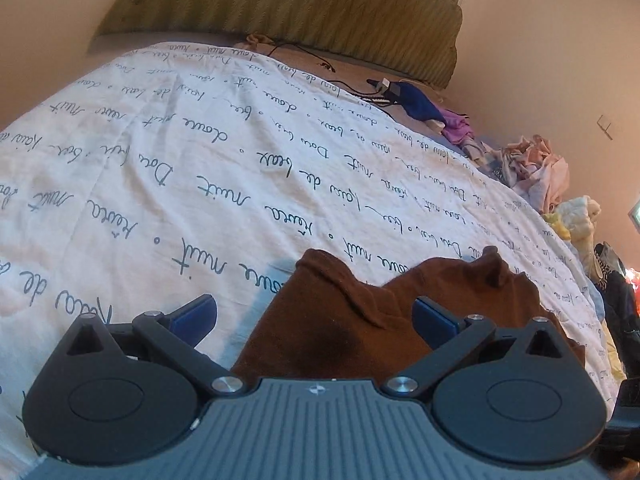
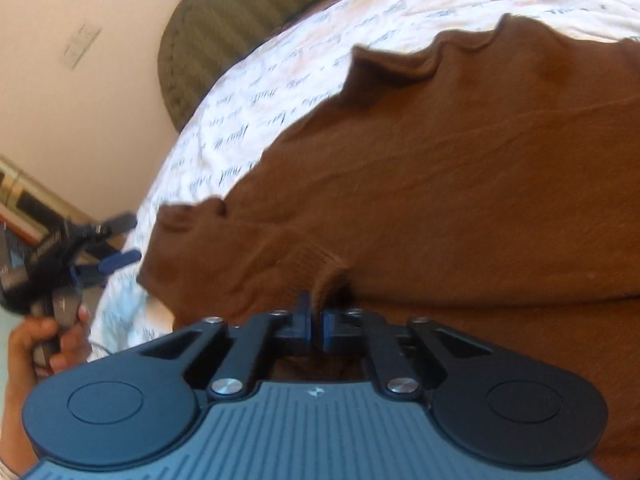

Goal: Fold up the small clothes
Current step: 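Grasp the sweater's side edge with the right tool, then fold the side edge toward the sweater's center with the right tool, release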

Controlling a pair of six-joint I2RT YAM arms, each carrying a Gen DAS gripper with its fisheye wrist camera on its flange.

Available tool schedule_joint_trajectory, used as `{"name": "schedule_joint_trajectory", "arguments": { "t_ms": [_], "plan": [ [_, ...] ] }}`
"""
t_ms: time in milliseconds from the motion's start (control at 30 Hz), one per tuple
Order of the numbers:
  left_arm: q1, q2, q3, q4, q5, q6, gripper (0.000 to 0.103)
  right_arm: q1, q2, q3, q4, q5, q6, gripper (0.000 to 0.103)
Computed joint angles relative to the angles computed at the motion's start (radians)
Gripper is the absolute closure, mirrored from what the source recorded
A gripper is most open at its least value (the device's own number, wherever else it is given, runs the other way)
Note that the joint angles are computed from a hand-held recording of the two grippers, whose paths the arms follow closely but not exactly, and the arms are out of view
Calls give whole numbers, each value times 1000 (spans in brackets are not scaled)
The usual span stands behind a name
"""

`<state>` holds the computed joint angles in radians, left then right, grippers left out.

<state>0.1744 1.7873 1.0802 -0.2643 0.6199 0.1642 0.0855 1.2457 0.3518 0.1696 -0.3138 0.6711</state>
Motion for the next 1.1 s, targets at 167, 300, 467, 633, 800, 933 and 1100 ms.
{"name": "schedule_joint_trajectory", "arguments": {
  "t_ms": [167,300,467,633,800,933,1100],
  "plan": [
    [-1,21,44,-61,-5,3,1,124,-86,21,-78,181,-51,100],
    [-9,-13,31,-94,40,-1,1,133,-202,77,-197,233,-128,100],
    [-53,-80,-12,-103,98,-30,1,36,-262,164,-318,207,-237,100],
    [-105,-93,-40,-94,141,-78,1,-146,-328,195,-430,140,-358,100],
    [-147,-5,18,-135,80,-110,1,-399,-388,170,-519,16,-518,100],
    [-192,131,134,-232,94,-102,3,-516,-397,115,-525,-54,-591,100],
    [-231,204,194,-255,16,-186,87,-519,-437,72,-517,-55,-581,100]
  ]
}}
